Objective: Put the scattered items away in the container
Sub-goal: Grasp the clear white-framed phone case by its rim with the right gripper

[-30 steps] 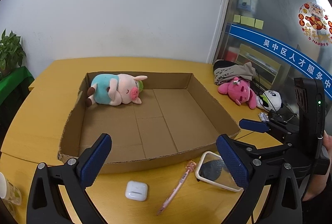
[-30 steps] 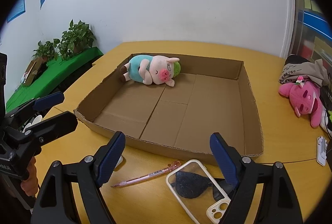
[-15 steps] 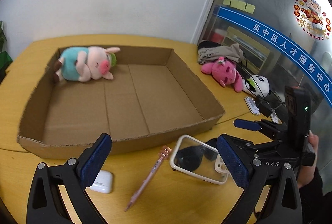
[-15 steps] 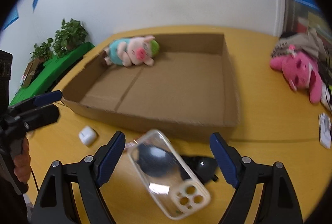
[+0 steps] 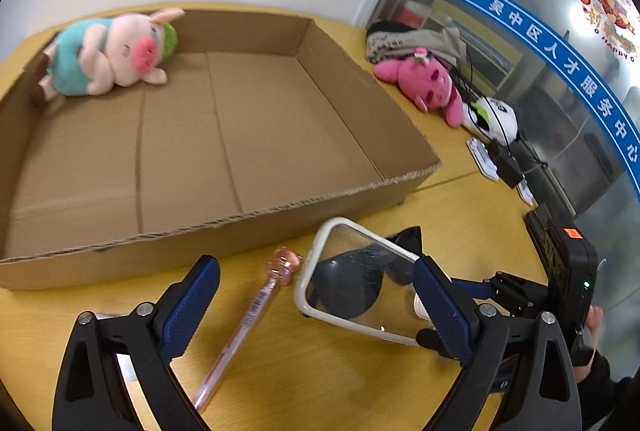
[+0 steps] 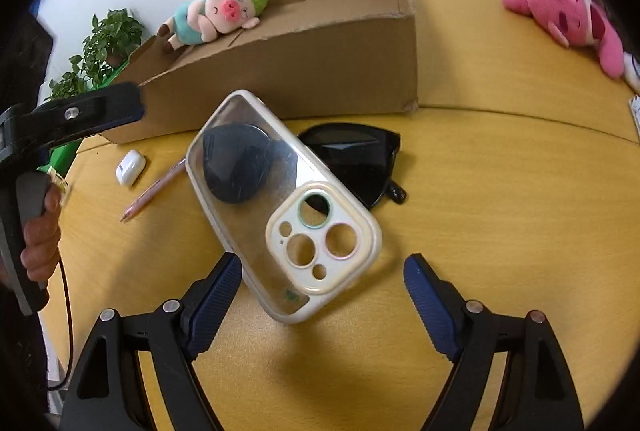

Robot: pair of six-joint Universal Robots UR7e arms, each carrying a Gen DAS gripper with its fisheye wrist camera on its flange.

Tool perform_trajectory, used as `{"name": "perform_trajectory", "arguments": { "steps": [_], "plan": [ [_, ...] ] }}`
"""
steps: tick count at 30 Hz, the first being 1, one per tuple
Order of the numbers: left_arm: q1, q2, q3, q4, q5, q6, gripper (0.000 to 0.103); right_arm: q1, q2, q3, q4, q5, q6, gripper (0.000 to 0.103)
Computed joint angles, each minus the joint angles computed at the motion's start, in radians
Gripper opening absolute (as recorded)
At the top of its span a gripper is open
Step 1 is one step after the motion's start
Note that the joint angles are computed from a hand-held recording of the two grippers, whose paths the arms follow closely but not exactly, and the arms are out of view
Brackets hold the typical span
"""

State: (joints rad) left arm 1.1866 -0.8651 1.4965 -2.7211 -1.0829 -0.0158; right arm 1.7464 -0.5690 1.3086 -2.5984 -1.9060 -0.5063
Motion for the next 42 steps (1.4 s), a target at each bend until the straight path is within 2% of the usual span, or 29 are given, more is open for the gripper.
{"name": "perform_trajectory", "arguments": {
  "steps": [2,4,5,6,8,11,12,15,17,19,21,23,26,28,30,32,35,38,39,40,42],
  "plan": [
    [0.010,0.017,-0.026,0.032,-0.017,-0.007,0.093,0.000,0.000,-0.004,0.001,0.012,-0.007,0.083],
    [0.019,0.034,-0.052,0.069,-0.032,-0.020,0.083,-0.001,0.005,-0.012,-0.009,0.023,0.000,0.074],
    [0.022,0.042,-0.065,0.090,-0.041,-0.020,0.080,-0.001,0.007,-0.016,-0.011,0.027,0.000,0.063],
    [0.024,0.048,-0.075,0.109,-0.053,-0.015,0.076,-0.004,0.006,-0.021,-0.001,0.045,0.004,0.057],
    [0.029,0.059,-0.094,0.152,-0.081,-0.005,0.069,-0.005,0.003,-0.019,-0.018,0.060,-0.003,0.052],
    [0.024,0.067,-0.099,0.179,-0.047,0.007,0.067,-0.002,-0.009,0.003,-0.086,0.068,-0.056,0.039],
    [0.027,0.064,-0.096,0.175,-0.053,0.008,0.063,0.000,-0.014,0.010,-0.109,0.075,-0.081,0.036],
    [0.036,0.042,-0.071,0.161,-0.090,0.012,0.057,0.004,-0.029,0.042,-0.191,0.086,-0.188,0.033],
    [0.038,0.018,-0.041,0.148,-0.116,0.028,0.057,0.010,-0.037,0.096,-0.307,0.084,-0.327,0.031],
    [0.036,-0.010,-0.004,0.142,-0.131,0.047,0.057,0.014,-0.051,0.173,-0.439,0.095,-0.511,0.029],
    [0.043,-0.051,0.049,0.128,-0.179,0.061,0.057,0.009,-0.074,0.229,-0.473,0.118,-0.646,0.029],
    [0.051,-0.079,0.087,0.117,-0.227,0.069,0.057,0.002,-0.093,0.257,-0.458,0.121,-0.691,0.029],
    [0.057,-0.121,0.147,0.093,-0.268,0.067,0.064,-0.009,-0.123,0.262,-0.339,0.122,-0.657,0.031],
    [0.061,-0.148,0.181,0.070,-0.302,0.061,0.073,-0.016,-0.152,0.272,-0.263,0.133,-0.630,0.041],
    [0.067,-0.173,0.210,0.051,-0.351,0.055,0.076,-0.021,-0.178,0.285,-0.207,0.135,-0.623,0.057],
    [0.064,-0.189,0.228,0.053,-0.369,0.055,0.077,-0.021,-0.193,0.301,-0.179,0.126,-0.616,0.057],
    [0.055,-0.184,0.223,0.086,-0.333,0.044,0.077,-0.026,-0.200,0.289,-0.124,0.114,-0.553,0.057],
    [0.057,-0.145,0.183,0.139,-0.291,0.007,0.076,-0.021,-0.168,0.238,-0.103,0.072,-0.400,0.057],
    [0.057,-0.134,0.174,0.150,-0.281,-0.003,0.073,-0.020,-0.155,0.216,-0.092,0.061,-0.336,0.057],
    [0.056,-0.119,0.160,0.167,-0.268,-0.016,0.065,-0.020,-0.140,0.188,-0.073,0.055,-0.260,0.057],
    [0.055,-0.100,0.151,0.167,-0.254,-0.017,0.061,-0.022,-0.129,0.170,-0.059,0.059,-0.152,0.057]
  ]
}}
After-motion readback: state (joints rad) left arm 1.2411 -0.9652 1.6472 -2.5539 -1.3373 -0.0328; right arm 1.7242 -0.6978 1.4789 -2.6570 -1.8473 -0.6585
